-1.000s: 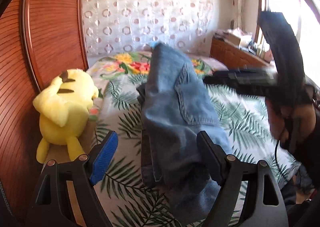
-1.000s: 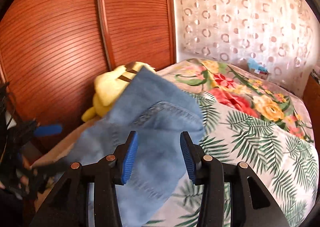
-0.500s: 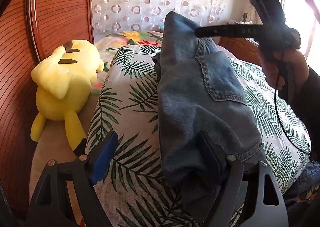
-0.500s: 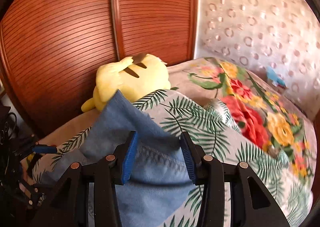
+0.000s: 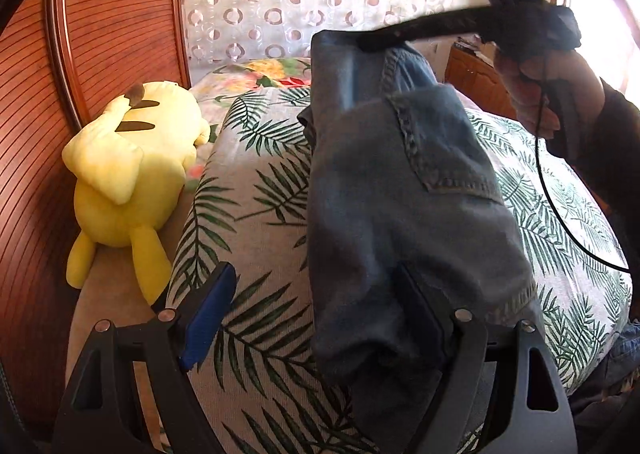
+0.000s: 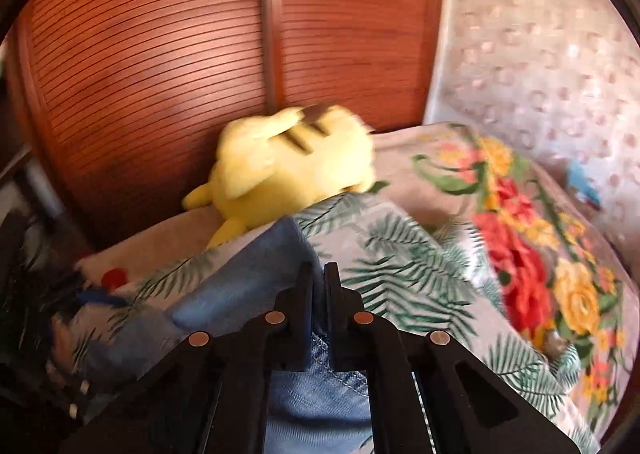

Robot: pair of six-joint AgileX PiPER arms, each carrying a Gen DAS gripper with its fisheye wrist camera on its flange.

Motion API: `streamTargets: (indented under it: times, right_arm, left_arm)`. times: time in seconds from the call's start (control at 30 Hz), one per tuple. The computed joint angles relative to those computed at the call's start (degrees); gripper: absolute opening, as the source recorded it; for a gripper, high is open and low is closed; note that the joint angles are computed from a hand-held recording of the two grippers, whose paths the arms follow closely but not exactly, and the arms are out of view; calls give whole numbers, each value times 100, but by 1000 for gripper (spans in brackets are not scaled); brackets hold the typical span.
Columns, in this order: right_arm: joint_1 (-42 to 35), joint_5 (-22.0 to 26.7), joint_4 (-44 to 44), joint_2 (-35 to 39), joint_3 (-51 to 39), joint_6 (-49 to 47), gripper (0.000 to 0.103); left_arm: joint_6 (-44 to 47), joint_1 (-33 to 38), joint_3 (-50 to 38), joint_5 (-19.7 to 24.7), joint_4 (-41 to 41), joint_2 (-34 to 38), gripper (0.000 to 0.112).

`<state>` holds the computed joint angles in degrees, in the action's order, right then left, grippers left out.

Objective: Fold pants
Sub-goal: 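Lay the folded jeans down and open the right tool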

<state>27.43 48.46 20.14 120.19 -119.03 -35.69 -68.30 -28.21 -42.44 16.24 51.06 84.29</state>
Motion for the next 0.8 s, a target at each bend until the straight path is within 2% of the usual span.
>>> streamTargets:
  times: [0.03, 0.07, 0.17, 0.23, 0.43, 0.5, 0.53, 0.57, 0.63, 0.8]
  right_arm:
    - [44, -308, -220, -14, 75, 303, 2]
    - [41, -386, -344, 103, -79, 600, 1]
    - [18, -19, -543, 665, -898, 952, 1]
    - [72, -34, -752, 758, -929, 1046, 1]
    - [-119, 214, -228, 809, -1175, 959, 2]
    - [-216, -69, -63, 399, -493, 822, 11]
    - [-286, -191, 118, 171, -104, 687, 23]
    - [-350, -311, 226, -37, 255, 603, 43]
    - [-466, -604, 438, -471, 1047, 424, 61]
    - [-704, -627, 765, -1062, 2019, 166, 64]
  left_arm:
    - [70, -11, -18, -14, -57, 49, 82]
    - [84, 4, -16, -59, -49, 85, 82]
    - [267, 50, -30, -124, -253, 126, 82]
    - [488, 77, -46, -134, -496, 118, 82]
    - [1308, 98, -159, 11, -1306, -6, 82]
    - [1409, 79, -218, 112, -1336, -113, 82]
    - [1364, 55, -265, 177, -1246, -146, 82]
    - [1318, 30, -310, 239, -1153, -202, 82]
    - [1508, 55, -457, 315, -1239, -280, 82]
    - [2278, 248, -1148, 432, -1567, -106, 82]
